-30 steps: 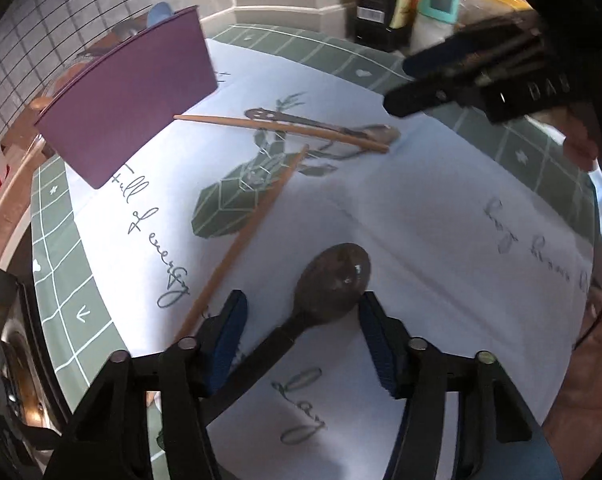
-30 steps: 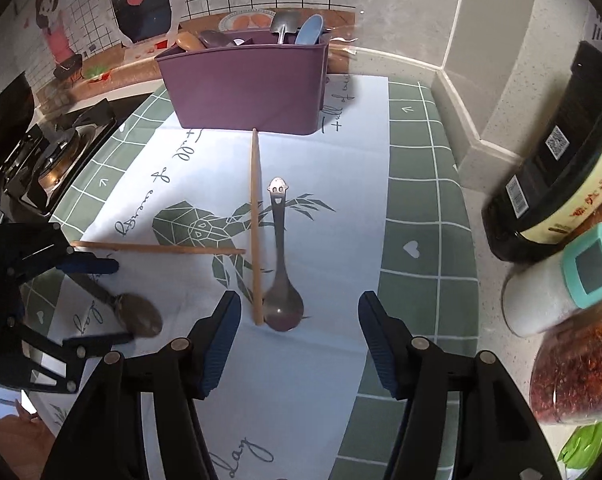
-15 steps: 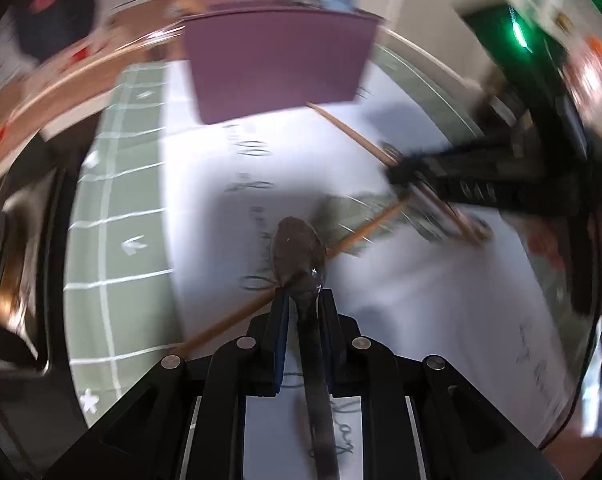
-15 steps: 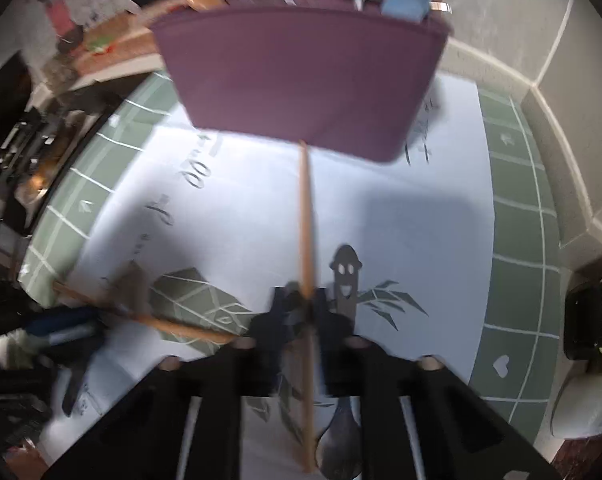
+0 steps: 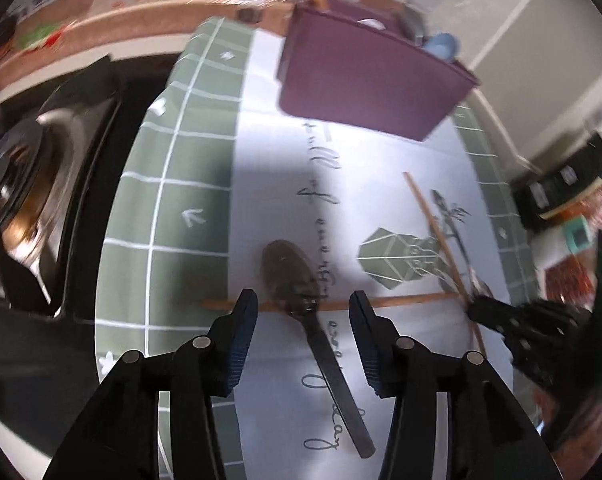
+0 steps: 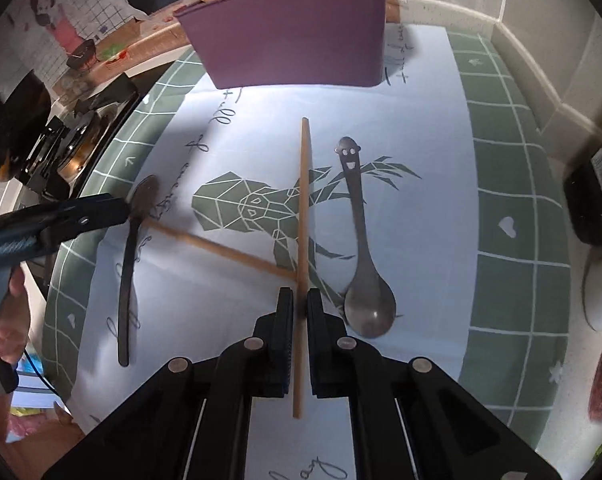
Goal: Organize utensils
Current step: 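Lift the spoon with the left tool while the right tool raises the chopstick over the caddy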
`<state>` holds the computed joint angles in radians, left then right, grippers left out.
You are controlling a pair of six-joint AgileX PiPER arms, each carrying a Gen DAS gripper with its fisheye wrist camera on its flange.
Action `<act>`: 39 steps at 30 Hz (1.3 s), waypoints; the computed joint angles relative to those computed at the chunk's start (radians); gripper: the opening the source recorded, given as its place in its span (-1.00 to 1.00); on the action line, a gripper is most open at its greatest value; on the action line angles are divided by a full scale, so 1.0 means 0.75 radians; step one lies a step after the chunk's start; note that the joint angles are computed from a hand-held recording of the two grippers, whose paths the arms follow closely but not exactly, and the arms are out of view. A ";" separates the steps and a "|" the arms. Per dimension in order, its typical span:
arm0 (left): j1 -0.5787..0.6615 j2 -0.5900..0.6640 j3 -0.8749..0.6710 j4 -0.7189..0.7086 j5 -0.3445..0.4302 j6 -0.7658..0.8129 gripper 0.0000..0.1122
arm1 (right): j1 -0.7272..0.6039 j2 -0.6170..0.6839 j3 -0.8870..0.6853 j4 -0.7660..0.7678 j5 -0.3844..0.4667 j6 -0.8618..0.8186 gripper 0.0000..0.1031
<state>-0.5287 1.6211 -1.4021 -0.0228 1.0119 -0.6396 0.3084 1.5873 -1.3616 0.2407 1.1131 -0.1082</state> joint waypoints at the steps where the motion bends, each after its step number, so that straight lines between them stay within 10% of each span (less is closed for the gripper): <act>1: -0.006 0.021 -0.019 0.009 0.018 -0.024 -0.13 | 0.001 -0.010 -0.001 -0.008 -0.001 -0.004 -0.86; 7: -0.076 0.147 -0.143 0.150 0.109 -0.118 -0.12 | 0.013 -0.022 -0.045 -0.084 -0.002 0.009 -0.84; 24: -0.145 -0.149 0.225 0.334 -0.267 -0.276 -0.41 | 0.110 0.333 -0.392 -0.176 0.011 0.062 -0.48; 27: -0.186 -0.203 0.231 0.424 -0.262 -0.348 -0.41 | 0.144 0.309 -0.359 -0.208 -0.001 0.083 -0.88; 39: -0.308 -0.285 0.122 0.629 -0.164 -0.429 -0.41 | 0.105 -0.022 -0.272 -0.150 -0.067 0.096 -0.90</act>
